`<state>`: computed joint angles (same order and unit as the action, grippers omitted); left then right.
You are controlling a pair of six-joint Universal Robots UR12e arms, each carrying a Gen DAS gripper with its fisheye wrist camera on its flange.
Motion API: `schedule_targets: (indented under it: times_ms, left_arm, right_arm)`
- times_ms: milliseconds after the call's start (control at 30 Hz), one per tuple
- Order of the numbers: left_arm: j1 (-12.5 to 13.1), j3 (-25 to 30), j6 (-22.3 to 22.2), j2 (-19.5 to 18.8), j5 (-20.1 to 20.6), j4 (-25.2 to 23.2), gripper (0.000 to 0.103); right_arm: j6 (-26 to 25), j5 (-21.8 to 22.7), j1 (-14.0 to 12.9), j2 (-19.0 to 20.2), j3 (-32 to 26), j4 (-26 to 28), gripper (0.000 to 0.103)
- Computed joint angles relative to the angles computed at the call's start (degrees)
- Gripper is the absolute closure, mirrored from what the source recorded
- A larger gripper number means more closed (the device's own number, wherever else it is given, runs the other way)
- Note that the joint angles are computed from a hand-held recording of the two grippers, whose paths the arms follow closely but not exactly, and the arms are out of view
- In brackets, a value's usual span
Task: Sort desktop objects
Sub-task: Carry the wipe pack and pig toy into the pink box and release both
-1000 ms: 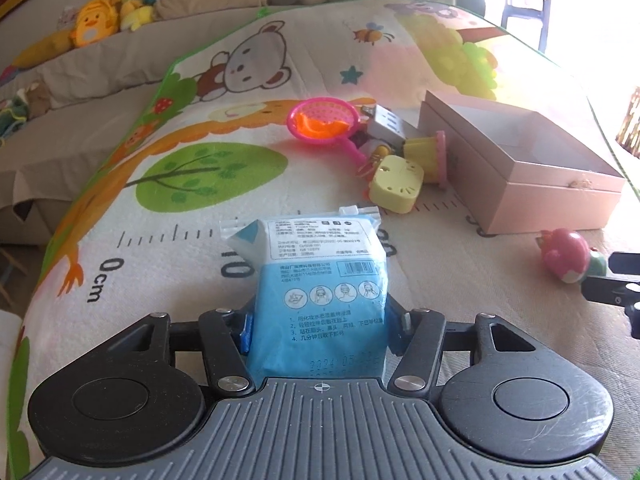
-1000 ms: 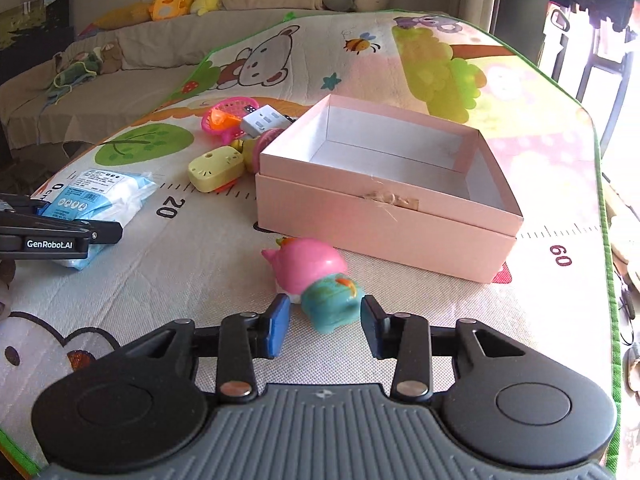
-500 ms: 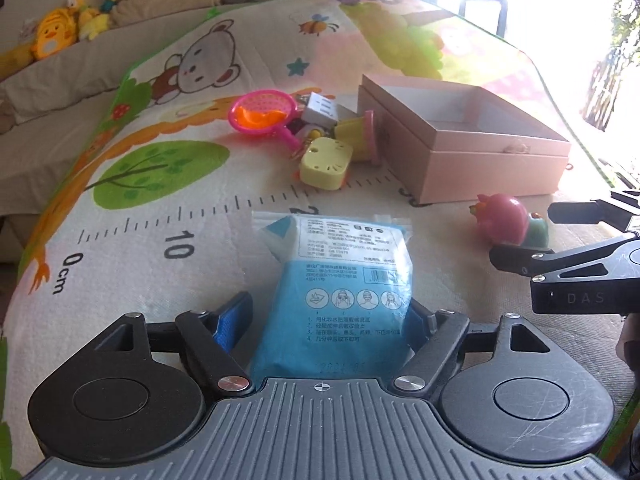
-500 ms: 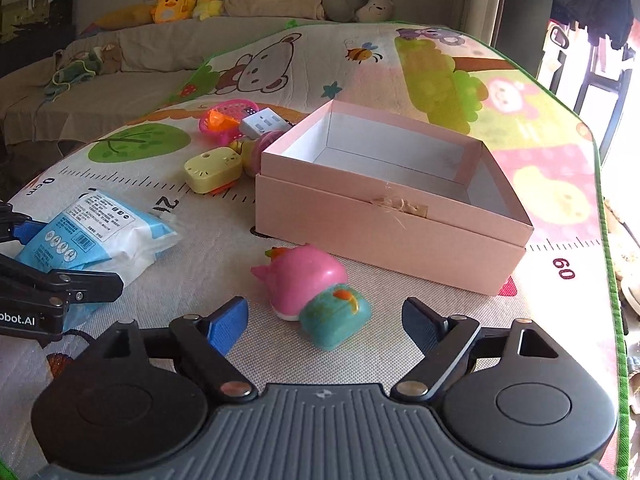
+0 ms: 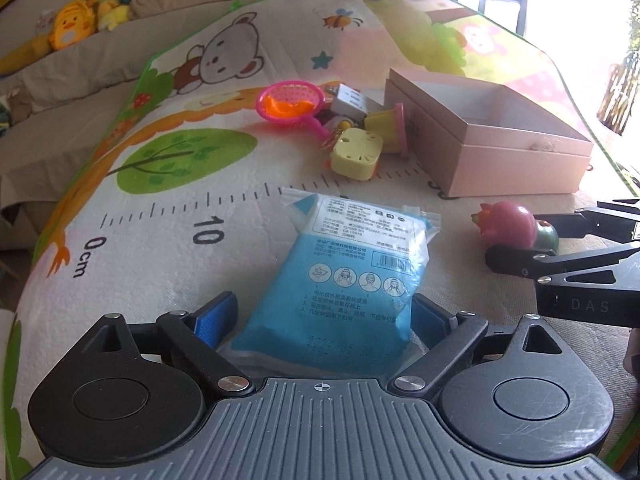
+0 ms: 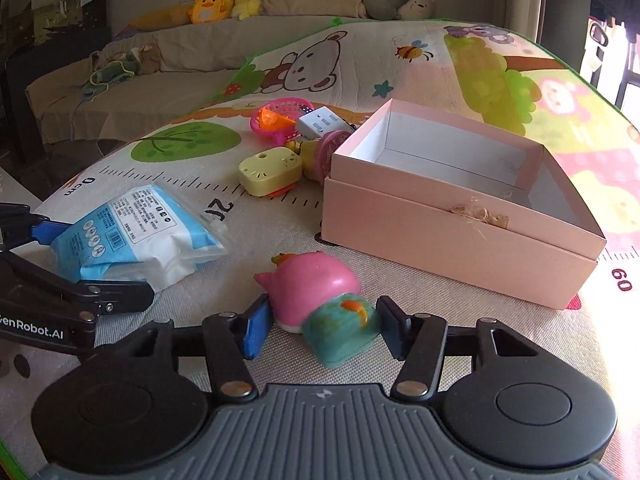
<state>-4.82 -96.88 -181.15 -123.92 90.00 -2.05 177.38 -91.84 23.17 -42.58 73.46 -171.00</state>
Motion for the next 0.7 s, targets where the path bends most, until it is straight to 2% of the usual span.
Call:
schedule_targets:
  times_ms: [100,167,300,333,500,700]
  left_arm:
    - [-0.2,0.4,0.4,-0.2,-0.8,0.2,0.009]
    - [-0.4,1.0,0.6,-0.5,-0.4,-0.2,0.014]
    - [-0.3,1.0,0.3,-0.5,-0.3,-0.2,0.038]
    - [-0.2,0.8,0.1,-0.3,-0.2,-0.2,0.04]
    - [-0.1,-0.3,0.3,1.1,-0.4,-0.6,0.043]
    - [-0.8,-0.9,2.0,2.7,-1.4,1.4,0.043]
  right_arm:
    - [0.2,-1.6,0.0,-0.4,0.8,-0.5,0.047]
    - [0.4,-2.4,0.0,-0.7,1.3,-0.3,0.047]
    - [0.3,-4.5,0.2,-1.6,2.6,-1.2,0.047]
    - [0.3,-4.6,0.3,-1.9,3.1,-1.5,0.047]
    - [0.0,-3.0,-0.2,-4.6,6.5,-2.3,0.048]
    - [1.3,-0.9,-1.5,-7.7,9.5,-6.9,0.049]
